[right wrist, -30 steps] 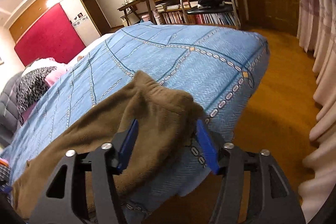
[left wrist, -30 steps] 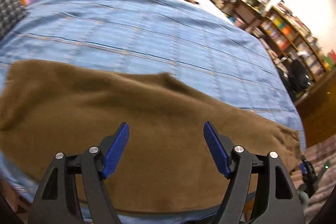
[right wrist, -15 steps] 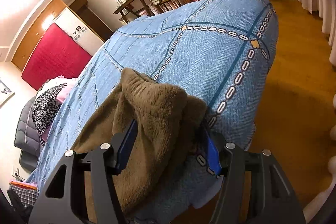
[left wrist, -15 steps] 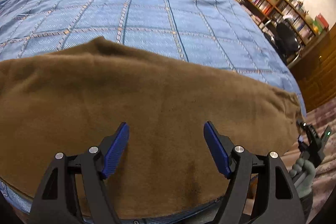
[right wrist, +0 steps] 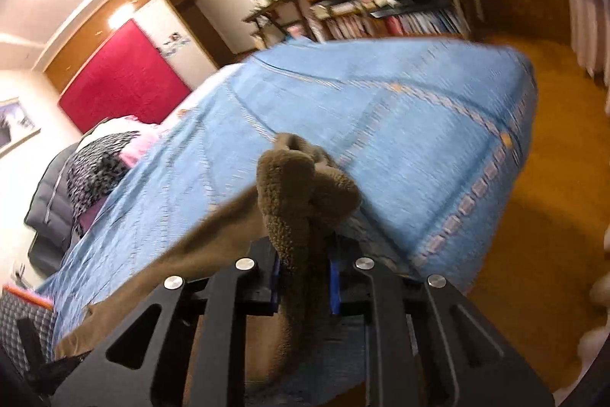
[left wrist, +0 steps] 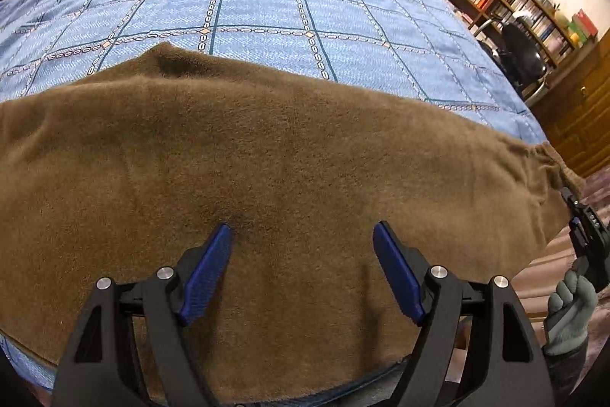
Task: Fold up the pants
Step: 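Lay the held cuff onto the folded pants with the right gripper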
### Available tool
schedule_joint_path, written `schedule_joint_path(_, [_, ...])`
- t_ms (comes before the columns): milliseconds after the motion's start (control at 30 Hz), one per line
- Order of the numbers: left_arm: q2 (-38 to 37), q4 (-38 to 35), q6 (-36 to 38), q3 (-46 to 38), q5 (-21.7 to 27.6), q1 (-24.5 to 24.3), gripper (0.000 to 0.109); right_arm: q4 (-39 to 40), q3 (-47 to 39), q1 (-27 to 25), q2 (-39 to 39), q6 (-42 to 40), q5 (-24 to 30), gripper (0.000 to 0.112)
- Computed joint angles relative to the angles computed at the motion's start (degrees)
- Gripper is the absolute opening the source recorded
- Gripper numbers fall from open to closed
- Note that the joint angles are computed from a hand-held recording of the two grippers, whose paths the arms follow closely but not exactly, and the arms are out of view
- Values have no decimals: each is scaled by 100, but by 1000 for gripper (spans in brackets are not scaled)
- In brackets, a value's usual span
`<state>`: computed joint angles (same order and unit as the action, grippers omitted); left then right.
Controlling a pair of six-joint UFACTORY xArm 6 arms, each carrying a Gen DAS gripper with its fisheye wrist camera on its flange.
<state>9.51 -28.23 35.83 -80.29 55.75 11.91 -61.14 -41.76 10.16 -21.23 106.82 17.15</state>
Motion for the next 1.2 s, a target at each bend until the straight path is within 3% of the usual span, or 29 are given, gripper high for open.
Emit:
schedule_joint_path(167, [-73, -231, 128, -31, 132, 65, 77, -277, -787, 548, 277, -408, 268, 18])
schedule_joint_path(500, [-28, -523, 189, -154, 382, 260, 77, 83, -2343, 1356, 1431, -1604, -349, 18])
schedule_joint_path(633, [31, -681, 228, -263, 484, 419, 77, 778, -3019, 1711, 2118, -2588, -496, 18])
schedule_joint_path(733, [57, -799, 239, -322, 519, 547, 77, 1983, -3558, 2026, 2784, -3835, -578, 18])
schedule_joint_path(900, [160, -917, 213, -466, 594, 770, 77, 3462, -4404, 2540, 3690, -5627, -209, 18])
schedule_joint_path(1067, [353, -972, 99, -702, 724, 981, 77, 3957, -5023, 2782, 4249, -6333, 117, 18])
schedule_joint_path(1200, [437, -1016, 31, -816, 728, 1096, 77, 3979, -5156, 2832, 4354, -6466, 70, 18])
